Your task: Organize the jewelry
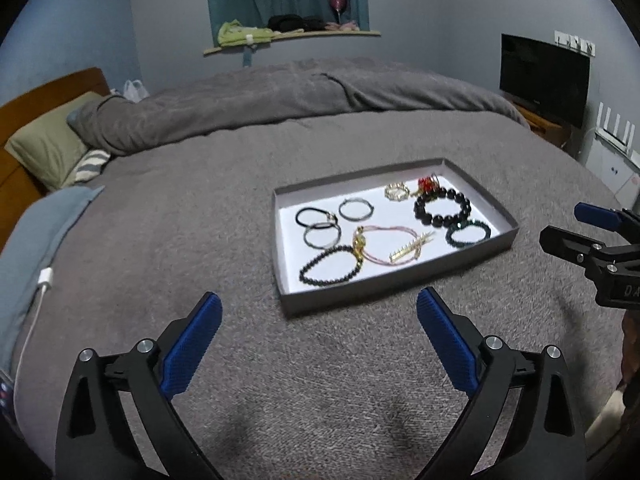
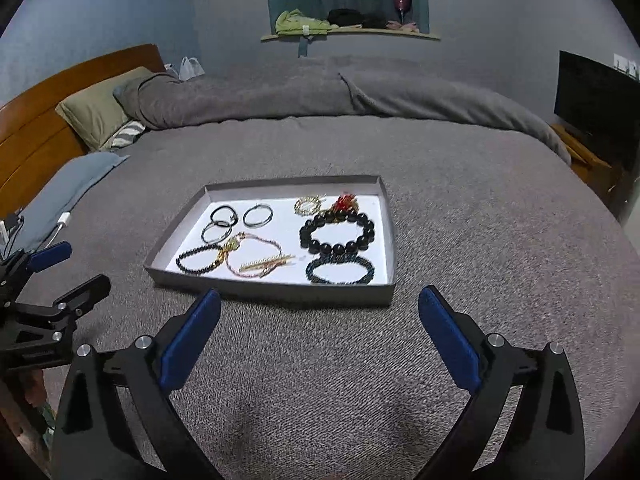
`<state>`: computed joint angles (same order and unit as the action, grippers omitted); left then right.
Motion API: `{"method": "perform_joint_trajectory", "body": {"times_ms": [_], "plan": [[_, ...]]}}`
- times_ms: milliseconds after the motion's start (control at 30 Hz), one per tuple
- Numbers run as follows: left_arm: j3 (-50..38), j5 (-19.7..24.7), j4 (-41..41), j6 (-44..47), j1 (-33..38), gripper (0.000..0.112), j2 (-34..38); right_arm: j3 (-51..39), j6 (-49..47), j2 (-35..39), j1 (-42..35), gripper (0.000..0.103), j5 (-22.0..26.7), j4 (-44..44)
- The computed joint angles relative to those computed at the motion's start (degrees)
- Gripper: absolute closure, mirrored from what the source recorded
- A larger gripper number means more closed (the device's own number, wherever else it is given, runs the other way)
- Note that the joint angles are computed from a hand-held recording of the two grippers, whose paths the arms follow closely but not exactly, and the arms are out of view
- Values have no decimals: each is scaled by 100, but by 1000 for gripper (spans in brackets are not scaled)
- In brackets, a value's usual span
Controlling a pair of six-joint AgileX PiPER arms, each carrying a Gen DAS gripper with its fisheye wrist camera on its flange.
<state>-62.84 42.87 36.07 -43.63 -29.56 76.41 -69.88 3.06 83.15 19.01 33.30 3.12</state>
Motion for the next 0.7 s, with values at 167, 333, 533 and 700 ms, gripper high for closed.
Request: {"method": "perform_joint_trajectory", "body": {"times_ms": [167, 333, 533, 700], "plan": [[38, 20, 130, -122, -65, 15, 47, 54, 27, 47, 2, 5, -39, -46], [41, -24, 67, -94, -42, 15, 38, 74, -23, 73, -17, 5, -47, 29], [34, -36, 37, -73, -39, 15, 38, 99, -53, 52, -19, 5, -57, 69], [33, -36, 49, -90, -58, 15, 42, 102, -45, 47, -18, 5, -60, 62]]}}
